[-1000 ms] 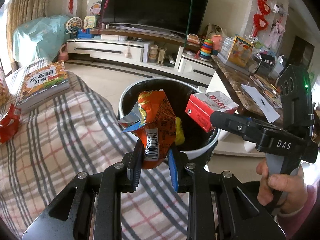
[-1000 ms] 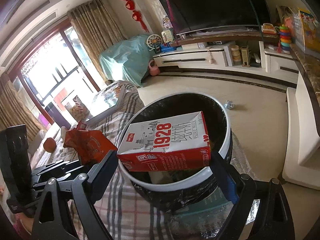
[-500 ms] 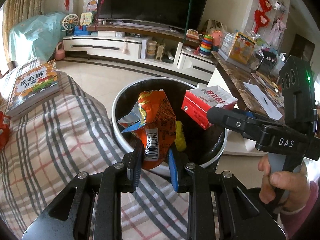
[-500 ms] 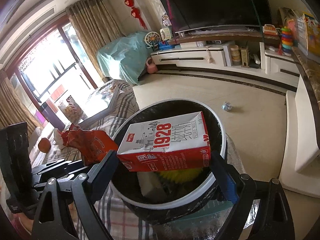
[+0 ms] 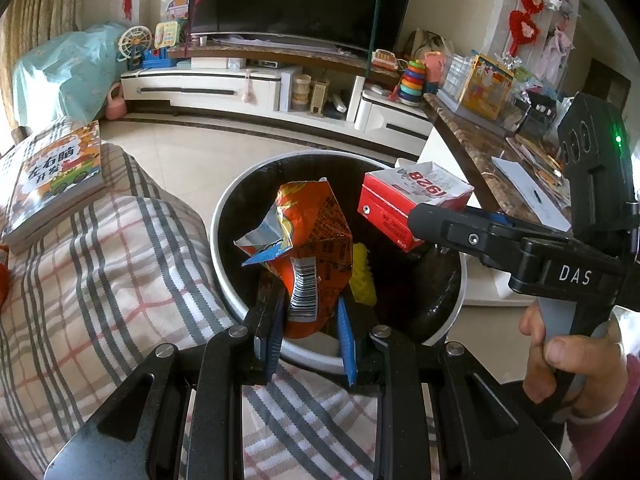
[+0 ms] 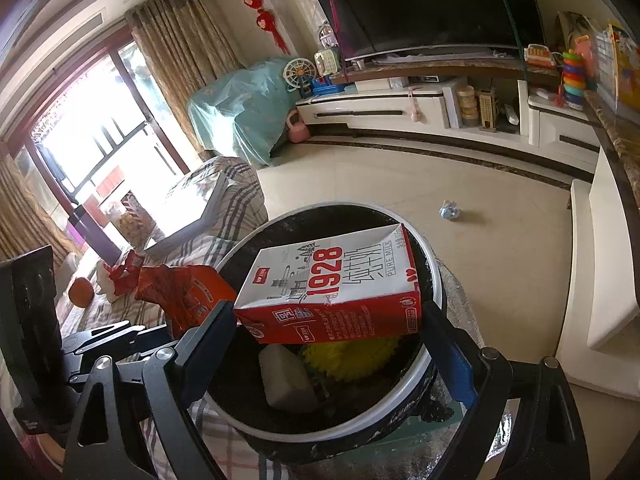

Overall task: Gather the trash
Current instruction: 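Carry the snack bag and milk carton in both tools over the trash bin, then open the left tool to drop the snack bag while the right tool drops the carton, then move both open tools back to the table toward the plastic bag and red packet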

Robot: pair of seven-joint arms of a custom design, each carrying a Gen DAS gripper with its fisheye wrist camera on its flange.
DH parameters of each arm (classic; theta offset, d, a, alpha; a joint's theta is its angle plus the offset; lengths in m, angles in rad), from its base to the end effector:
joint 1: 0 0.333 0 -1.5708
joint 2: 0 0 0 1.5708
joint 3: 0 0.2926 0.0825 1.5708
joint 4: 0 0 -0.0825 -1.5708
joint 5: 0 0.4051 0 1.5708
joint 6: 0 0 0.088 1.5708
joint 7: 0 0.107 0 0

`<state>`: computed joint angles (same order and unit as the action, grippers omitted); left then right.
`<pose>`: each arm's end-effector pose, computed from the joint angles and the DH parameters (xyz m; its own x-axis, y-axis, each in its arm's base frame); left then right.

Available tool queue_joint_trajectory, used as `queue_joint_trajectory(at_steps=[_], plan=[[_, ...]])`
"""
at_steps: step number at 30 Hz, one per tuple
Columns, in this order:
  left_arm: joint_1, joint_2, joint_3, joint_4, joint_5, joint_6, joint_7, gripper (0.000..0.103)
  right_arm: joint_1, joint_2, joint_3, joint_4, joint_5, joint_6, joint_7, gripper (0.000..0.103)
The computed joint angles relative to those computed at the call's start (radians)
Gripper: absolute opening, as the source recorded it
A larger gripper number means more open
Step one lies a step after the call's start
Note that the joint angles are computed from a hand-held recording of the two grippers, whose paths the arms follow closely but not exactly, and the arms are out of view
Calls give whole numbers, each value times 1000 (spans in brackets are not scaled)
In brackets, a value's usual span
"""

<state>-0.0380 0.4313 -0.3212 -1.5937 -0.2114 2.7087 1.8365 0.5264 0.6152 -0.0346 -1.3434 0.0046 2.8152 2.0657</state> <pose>0.6983 -0.2168 0.4450 -0.4264 -0.8921 0.1496 -0.7147 0.2309 -0.6602 0.6851 0.3749 0.4441 0.1483 -0.9268 -0.3451 -0.7279 0.1340 -0.6725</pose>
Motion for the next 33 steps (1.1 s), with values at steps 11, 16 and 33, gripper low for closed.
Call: queue_joint_trajectory(at_steps=[11,16,33], plan=[[-15,27,11,38,26,-25,-27,27,-6,31,5,45,10,-23,-14,92],[-16,18,13,24,36,-2,-49,44,-14,34,12,47,27,-20,-8,93],[72,-191,-6,-285,-158,125,18,55,37,-73,-16,-122,26,109,91,96]])
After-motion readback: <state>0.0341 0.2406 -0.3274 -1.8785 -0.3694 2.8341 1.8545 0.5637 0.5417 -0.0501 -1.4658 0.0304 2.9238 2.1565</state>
